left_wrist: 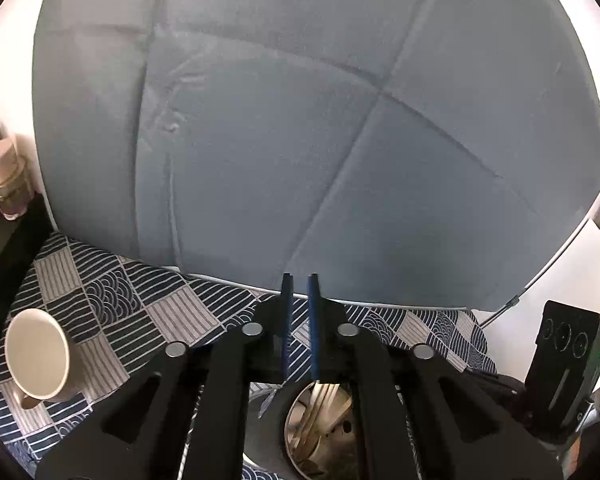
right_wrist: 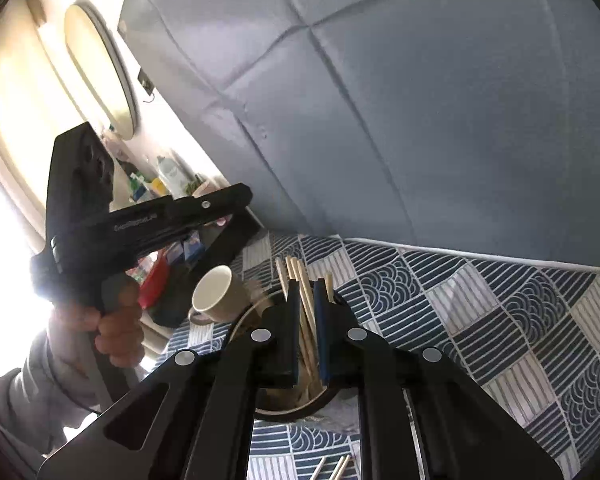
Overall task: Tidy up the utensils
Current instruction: 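Open both tools to drop the chopsticks into the holder, then move both open tools back down toward the remaining chopsticks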
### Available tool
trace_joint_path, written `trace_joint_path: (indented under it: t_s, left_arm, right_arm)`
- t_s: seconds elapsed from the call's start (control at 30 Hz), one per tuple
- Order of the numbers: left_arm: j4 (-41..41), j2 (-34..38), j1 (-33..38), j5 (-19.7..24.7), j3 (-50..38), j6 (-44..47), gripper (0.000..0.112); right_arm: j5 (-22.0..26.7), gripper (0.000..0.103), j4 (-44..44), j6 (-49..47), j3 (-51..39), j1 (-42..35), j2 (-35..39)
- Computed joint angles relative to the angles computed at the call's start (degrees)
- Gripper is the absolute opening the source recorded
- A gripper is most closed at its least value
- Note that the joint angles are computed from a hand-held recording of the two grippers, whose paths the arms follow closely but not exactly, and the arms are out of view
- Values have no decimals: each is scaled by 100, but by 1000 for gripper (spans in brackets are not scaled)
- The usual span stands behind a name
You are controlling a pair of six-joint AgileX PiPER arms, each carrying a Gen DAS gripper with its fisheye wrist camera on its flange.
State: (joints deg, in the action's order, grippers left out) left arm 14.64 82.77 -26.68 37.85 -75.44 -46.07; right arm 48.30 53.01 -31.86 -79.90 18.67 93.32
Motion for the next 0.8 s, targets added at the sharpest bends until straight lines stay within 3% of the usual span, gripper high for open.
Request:
trace_joint_path:
  t_s: [0.17, 0.3, 0.43, 0.6, 0.8]
  left_arm:
    - [256, -268, -166, 173, 99, -250, 24]
    - [487, -497, -341, 404, 315, -396, 31]
    - [703, -759, -499, 582, 585, -648, 41]
    - [753, -1094, -575, 761, 995, -915, 61]
    - [722, -1518, -620, 850, 1687, -1400, 71]
  right_arm:
    - [15, 11, -206, 211, 110, -14, -256]
    - [-196, 37, -606, 580, 333, 79, -561]
    - [-297, 43, -814, 823, 606, 110, -847]
    - [-413, 58, -1259, 1209, 927, 176, -1174]
    - [-455, 70, -1645, 1505, 1297, 237, -1424]
